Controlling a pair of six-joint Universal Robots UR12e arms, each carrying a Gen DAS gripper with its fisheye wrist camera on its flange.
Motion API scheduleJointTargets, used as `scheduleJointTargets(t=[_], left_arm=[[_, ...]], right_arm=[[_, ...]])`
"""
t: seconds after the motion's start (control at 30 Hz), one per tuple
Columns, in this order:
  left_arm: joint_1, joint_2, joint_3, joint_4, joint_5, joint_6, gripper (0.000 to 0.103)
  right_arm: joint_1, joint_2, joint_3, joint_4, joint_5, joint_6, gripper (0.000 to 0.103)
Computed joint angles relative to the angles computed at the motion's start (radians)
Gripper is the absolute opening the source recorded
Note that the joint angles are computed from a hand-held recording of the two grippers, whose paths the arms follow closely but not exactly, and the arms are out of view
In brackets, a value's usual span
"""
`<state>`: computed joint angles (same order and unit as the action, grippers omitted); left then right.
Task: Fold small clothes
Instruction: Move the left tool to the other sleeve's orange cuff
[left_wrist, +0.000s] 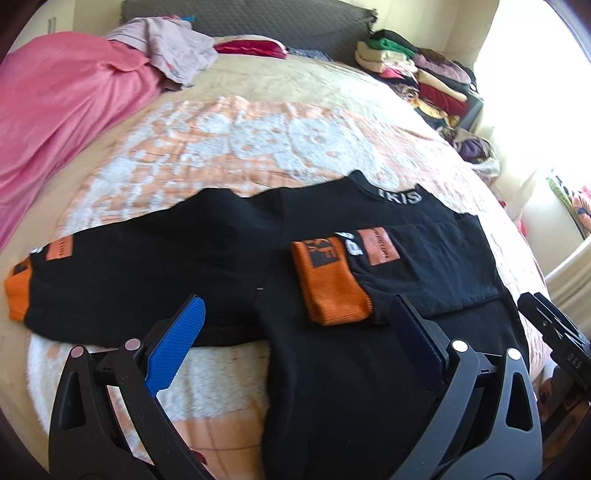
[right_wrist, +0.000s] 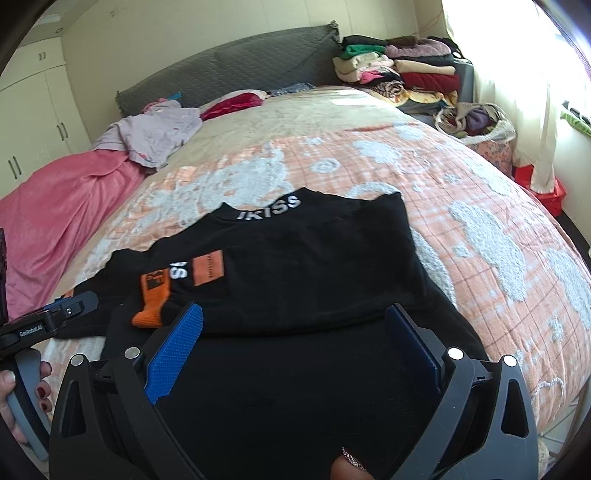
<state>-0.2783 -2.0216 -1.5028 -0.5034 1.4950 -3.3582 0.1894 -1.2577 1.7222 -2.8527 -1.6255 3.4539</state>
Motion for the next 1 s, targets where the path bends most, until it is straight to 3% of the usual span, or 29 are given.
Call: scheduleJointTargets(t=[0.37,0.5,1.0], left_arm=[[0.025,0.034,-0.057,0.062,0.102,-0.083,0.093],[0.043,0.049,-0.083,0.082,0.103,-0.120,0.093],[0.082,0.091,-0.146,0.119,0.258,-0.232,0.093]], right_arm=[[0.035,0.026,-0.051,-0.013,0.026,-0.044,0.098],[0.047,0.042,-0.076,-0.009,0.033,-0.067,0.098],[0.099,0.095,-0.162,0.029,0.067,-0.161,0.098]])
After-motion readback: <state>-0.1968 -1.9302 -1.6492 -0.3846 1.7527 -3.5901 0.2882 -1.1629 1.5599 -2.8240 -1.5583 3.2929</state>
